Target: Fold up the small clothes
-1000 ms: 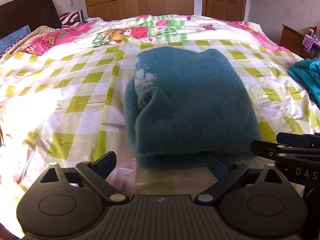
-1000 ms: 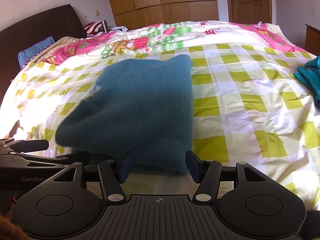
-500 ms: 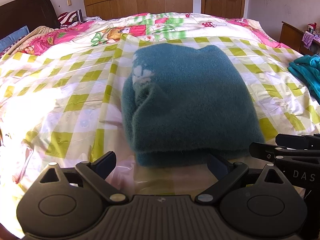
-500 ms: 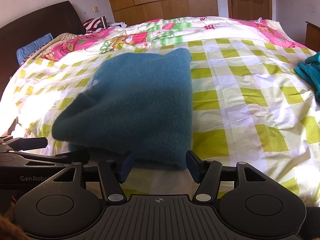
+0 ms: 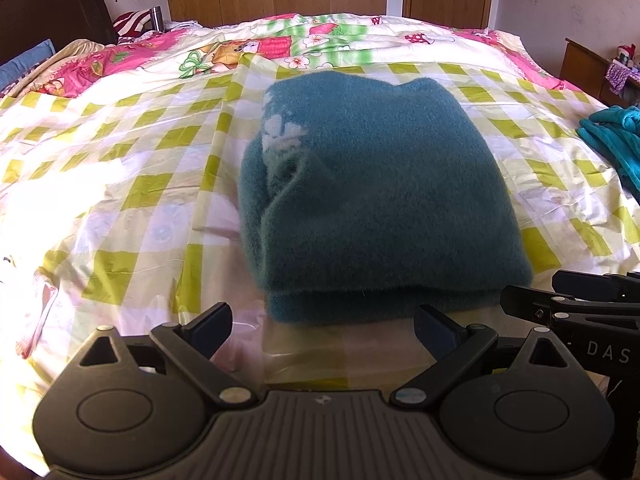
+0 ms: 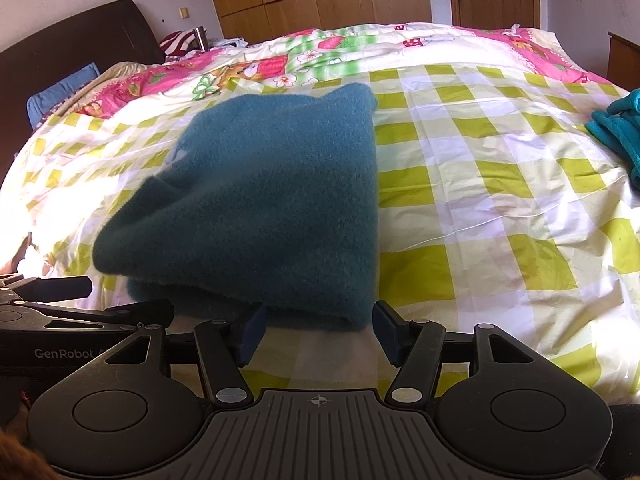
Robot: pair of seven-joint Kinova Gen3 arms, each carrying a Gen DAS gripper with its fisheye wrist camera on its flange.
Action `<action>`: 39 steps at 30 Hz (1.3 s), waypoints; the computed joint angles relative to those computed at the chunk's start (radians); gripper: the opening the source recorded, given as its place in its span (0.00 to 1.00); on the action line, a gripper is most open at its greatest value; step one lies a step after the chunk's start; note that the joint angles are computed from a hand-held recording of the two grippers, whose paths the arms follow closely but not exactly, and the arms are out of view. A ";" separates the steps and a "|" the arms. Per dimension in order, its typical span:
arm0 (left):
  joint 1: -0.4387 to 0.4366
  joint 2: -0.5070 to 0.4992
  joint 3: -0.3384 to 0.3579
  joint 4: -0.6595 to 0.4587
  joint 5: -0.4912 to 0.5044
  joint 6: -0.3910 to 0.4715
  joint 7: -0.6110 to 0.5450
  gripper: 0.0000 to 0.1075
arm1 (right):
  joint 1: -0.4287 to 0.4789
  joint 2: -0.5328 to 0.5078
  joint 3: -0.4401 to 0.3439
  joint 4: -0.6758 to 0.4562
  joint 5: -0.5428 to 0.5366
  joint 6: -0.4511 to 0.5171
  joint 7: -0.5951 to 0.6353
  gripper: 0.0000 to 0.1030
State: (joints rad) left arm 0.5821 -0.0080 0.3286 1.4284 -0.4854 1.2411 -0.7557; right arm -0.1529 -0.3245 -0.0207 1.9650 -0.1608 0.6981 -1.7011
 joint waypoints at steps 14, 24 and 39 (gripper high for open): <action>-0.004 0.009 -0.004 -0.005 0.020 0.007 -0.005 0.96 | 0.002 -0.003 -0.010 0.010 0.008 0.003 -0.014 0.58; 0.009 0.016 -0.011 -0.007 0.017 0.009 -0.017 0.96 | 0.000 0.001 -0.012 0.007 0.010 0.012 -0.031 0.60; 0.011 0.017 -0.010 -0.007 0.015 0.013 -0.015 0.96 | -0.001 0.004 -0.010 0.006 0.011 0.014 -0.034 0.60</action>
State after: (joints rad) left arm 0.5932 0.0094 0.3184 1.4212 -0.4708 1.2538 -0.7706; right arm -0.1537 -0.3202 -0.0310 1.9714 -0.1500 0.7122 -1.7348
